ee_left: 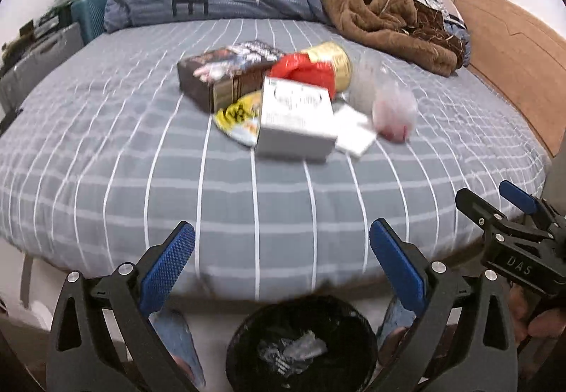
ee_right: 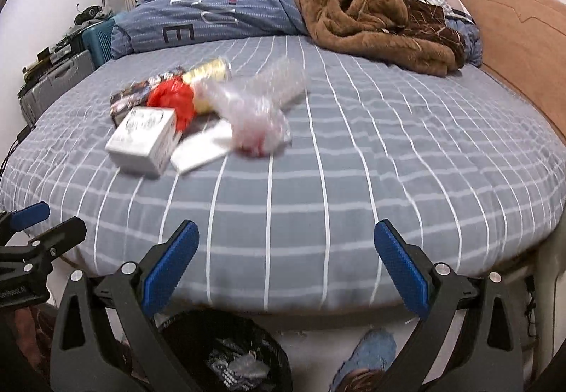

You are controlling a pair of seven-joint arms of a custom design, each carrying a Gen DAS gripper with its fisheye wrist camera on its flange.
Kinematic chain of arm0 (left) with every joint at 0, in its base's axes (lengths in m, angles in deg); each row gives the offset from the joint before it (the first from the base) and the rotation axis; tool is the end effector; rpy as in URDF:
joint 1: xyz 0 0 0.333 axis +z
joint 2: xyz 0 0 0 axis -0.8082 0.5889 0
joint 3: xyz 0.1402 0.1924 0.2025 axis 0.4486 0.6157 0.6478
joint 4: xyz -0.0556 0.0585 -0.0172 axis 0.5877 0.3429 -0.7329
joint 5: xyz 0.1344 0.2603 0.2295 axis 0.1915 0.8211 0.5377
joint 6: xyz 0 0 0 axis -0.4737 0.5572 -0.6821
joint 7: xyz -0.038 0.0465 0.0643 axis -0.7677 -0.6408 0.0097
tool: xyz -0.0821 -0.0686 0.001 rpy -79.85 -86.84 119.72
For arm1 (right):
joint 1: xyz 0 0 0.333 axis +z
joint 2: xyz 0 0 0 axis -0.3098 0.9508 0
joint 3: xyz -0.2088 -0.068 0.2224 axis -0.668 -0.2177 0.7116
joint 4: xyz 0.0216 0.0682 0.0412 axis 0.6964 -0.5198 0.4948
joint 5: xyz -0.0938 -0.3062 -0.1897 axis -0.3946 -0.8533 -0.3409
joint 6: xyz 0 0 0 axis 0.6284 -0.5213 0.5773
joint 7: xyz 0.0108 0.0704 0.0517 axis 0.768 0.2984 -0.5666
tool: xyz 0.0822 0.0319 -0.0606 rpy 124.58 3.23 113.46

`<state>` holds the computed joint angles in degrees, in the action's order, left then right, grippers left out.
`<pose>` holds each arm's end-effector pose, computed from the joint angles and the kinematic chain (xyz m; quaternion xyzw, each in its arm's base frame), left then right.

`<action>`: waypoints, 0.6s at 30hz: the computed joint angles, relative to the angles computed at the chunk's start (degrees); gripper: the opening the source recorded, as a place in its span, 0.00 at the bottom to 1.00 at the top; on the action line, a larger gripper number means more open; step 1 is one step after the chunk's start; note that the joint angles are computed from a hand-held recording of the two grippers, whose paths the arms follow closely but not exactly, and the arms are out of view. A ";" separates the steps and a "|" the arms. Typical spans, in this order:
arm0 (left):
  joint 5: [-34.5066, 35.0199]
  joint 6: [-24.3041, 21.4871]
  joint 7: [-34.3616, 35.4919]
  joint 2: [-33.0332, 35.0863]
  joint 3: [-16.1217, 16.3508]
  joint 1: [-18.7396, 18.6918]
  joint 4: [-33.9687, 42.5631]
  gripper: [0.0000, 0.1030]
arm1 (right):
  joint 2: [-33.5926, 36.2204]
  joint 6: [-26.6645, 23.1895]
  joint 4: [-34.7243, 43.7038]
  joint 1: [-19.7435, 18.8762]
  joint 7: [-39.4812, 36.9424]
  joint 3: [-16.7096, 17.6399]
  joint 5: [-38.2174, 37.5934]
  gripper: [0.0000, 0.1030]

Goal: Collect trash
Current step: 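Move both open tools back up to the remaining items on the bed, then grasp the white KZ earphone box with the left tool while the right tool grasps the clear plastic bag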

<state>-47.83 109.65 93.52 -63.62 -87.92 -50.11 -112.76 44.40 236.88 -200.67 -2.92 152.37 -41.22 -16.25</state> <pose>0.4876 -0.1058 0.5201 -0.7258 0.5933 -0.2510 0.2413 0.5358 0.1933 0.5091 -0.7290 0.5614 -0.2334 0.3144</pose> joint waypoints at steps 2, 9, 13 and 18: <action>0.24 -0.66 0.26 2.70 0.33 0.25 3.24 0.94 | 1.84 -0.15 2.51 -0.07 -1.14 0.04 1.04 0.93; 2.64 -2.61 0.87 10.96 3.31 -1.62 13.31 0.94 | 9.68 -1.89 12.51 -0.87 -5.40 0.75 2.57 0.93; 1.13 -3.58 3.08 15.97 5.47 -3.64 18.73 0.94 | 13.71 -2.87 17.60 -1.68 -7.80 1.93 3.92 0.93; 1.83 -5.55 4.80 20.76 7.83 -6.14 23.92 0.94 | 18.30 -4.32 23.35 -3.65 -13.64 4.80 7.70 0.87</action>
